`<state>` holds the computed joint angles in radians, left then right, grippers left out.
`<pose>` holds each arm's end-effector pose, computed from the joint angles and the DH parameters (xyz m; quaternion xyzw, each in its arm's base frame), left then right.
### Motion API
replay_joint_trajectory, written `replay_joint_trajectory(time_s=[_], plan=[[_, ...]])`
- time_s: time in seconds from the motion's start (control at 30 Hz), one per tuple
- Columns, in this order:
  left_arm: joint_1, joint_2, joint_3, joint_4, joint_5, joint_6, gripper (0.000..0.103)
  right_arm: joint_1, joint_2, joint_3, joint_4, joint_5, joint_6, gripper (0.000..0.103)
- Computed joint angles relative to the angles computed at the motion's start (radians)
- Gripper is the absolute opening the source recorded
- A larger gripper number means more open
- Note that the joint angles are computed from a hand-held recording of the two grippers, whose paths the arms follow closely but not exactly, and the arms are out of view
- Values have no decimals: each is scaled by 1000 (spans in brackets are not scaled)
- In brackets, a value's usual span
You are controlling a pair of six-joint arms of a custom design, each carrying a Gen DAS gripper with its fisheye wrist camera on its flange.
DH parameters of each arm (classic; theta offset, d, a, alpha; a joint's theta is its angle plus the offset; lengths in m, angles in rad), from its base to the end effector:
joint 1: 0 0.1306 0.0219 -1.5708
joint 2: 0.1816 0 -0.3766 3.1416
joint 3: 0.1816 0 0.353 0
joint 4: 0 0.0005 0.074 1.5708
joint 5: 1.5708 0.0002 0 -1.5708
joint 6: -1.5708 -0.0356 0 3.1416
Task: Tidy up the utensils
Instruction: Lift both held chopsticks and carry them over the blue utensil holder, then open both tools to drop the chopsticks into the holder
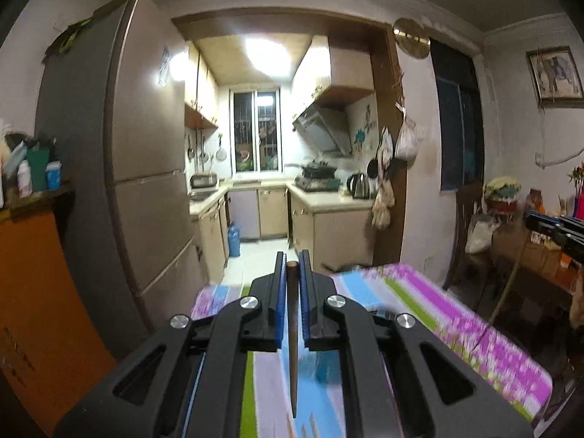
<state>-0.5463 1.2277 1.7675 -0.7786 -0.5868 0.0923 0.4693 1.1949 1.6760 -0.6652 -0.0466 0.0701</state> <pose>0.3217 -0.1731 0.6590 -0.0047 0.7736 0.0303 0.6329 0.3293 0.1683 0.6432 -0.2192 0.7371 0.1442 0.6227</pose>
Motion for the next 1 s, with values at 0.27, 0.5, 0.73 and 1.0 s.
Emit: replay_joint_trajectory(time_s=[0.27,0.5,0.73,1.0], plan=[[36,225,306,4,43,-38,5,32,297,457,-109,-21,-36,8],[79,332,406,8,103,12,5,34,479,669,-155,-59,-114,8],[102,393,385,-2,149,53,5,40,538,632,-141,-66,-125,8],[120,409,357,-16,166,65,5,25,556,591,-137,-72,-139,8]])
